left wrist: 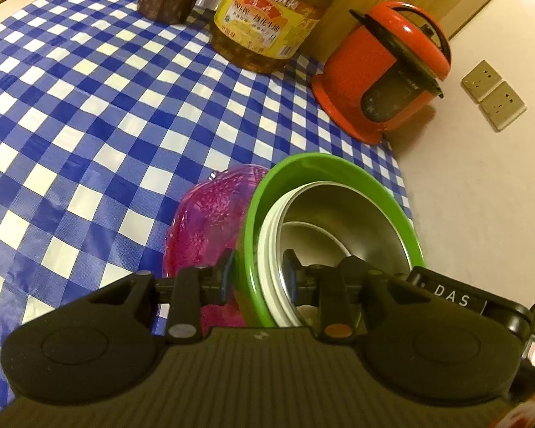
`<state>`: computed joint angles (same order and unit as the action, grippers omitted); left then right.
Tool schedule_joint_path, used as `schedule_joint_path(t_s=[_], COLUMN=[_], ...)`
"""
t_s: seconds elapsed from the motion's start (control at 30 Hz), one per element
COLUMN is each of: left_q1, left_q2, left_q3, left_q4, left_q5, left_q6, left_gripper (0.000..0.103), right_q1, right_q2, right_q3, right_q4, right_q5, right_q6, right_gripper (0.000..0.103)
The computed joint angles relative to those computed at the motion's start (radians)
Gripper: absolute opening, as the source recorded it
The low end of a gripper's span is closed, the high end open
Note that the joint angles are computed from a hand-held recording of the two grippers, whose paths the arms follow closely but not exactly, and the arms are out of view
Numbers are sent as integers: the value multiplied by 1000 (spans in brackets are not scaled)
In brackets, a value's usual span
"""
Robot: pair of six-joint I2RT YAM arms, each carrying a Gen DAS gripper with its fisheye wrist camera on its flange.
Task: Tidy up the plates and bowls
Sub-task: 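Lower the green bowl stack onto the pink plates with both tools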
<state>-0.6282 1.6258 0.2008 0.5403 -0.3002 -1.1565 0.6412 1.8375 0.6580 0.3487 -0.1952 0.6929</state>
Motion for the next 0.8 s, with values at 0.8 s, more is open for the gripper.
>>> schedule_joint_path(t_s=[0.8], left_q1=[85], left_q2=[255], left_q3=[37], left_q4=[182], left_q5=[59], left_q6=[37], left_gripper=[24], right_q1=[0], right_q2=[190], right_q3=[89], right_q4=[58], right_q5=[-17], right_q6=[-47], right_gripper=[32])
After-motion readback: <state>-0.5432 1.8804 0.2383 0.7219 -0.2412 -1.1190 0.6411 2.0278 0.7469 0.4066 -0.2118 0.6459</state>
